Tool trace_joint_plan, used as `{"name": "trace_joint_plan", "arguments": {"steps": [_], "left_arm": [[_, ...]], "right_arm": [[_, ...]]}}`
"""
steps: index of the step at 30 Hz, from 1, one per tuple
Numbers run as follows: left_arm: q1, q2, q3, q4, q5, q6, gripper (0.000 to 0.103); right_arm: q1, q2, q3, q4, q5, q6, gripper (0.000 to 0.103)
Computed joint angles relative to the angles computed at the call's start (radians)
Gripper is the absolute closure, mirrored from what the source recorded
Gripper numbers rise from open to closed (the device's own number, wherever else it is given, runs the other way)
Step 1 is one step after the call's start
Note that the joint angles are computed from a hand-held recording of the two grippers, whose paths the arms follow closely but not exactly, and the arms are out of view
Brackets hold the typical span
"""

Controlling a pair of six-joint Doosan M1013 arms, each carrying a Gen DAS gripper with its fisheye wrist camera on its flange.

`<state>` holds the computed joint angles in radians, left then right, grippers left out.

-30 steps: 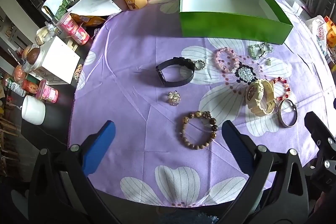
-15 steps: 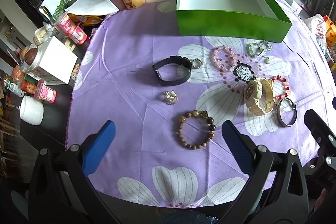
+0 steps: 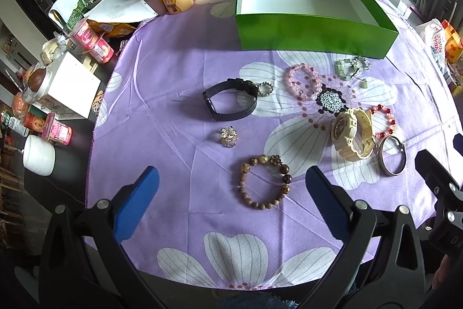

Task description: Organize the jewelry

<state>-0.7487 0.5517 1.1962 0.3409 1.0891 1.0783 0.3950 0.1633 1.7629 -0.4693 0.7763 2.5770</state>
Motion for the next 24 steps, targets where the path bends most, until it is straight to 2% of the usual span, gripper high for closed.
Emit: {"name": "trace_joint_plan", "arguments": {"steps": [24], "left_arm": [[0.006, -0.012, 0.019, -0.013, -0.022, -0.004, 0.002]], "right_arm": [[0.009, 0.0, 0.001, -0.004, -0.001, 0.002, 0.001]]}}
